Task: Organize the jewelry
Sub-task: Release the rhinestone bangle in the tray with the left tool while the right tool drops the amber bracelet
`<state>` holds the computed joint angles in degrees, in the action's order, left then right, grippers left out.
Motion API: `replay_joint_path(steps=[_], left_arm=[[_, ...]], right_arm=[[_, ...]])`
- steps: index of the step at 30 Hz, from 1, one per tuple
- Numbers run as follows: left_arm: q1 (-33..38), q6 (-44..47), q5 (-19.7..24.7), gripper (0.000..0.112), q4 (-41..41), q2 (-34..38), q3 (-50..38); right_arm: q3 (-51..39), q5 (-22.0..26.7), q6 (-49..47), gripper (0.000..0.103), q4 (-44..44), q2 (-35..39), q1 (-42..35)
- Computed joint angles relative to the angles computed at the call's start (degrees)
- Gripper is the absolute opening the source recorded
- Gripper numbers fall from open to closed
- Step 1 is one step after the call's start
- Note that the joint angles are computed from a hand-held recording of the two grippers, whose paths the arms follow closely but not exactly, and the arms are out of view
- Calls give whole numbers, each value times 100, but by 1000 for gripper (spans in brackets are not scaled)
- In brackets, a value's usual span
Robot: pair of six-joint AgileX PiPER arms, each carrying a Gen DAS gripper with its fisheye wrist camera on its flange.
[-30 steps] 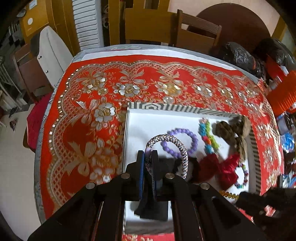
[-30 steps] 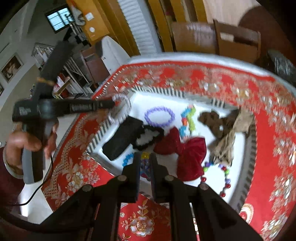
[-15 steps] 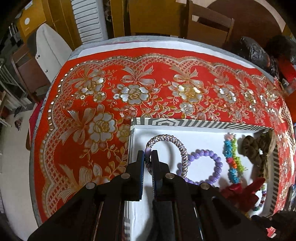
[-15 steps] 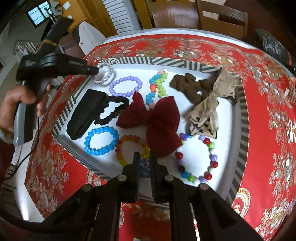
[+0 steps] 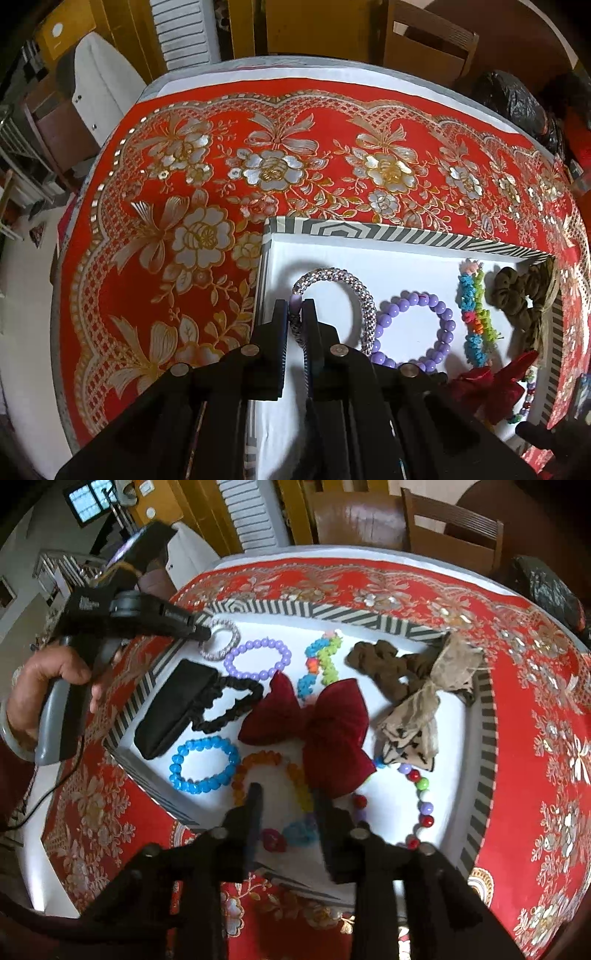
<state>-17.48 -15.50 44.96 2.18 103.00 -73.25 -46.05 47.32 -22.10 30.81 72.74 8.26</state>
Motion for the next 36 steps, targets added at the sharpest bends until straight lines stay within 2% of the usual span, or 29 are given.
replay_joint_path(steps=[2,4,6,16,19,21,29,36], left_arm=[[37,73,1,0,-127,-101,73],[24,52,5,15,-142,-221,146],[-15,35,34,19,-187,-338,202],[-236,-225,94,19,-160,-1330,761],[-524,-625,148,19,283,-1720,936],[-719,-873,246,19,543,-1916,1001],[-1397,-1670,630,19,1181,-2748,1338],[-1869,-2307,1061,19,1680,-3356,1601]], right_arm=[[45,61,-49,38,59,-139,-138],[86,110,-95,39,96,-294,-257],[112,153,-108,42,126,-441,-353],[28,108,664,44,-382,-913,-186],[-29,44,1082,51,-692,-1110,15],[-61,-9,1400,58,-921,-1235,146],[-177,53,2215,60,-1456,-1551,440],[-128,93,2880,68,-2038,-1982,611]])
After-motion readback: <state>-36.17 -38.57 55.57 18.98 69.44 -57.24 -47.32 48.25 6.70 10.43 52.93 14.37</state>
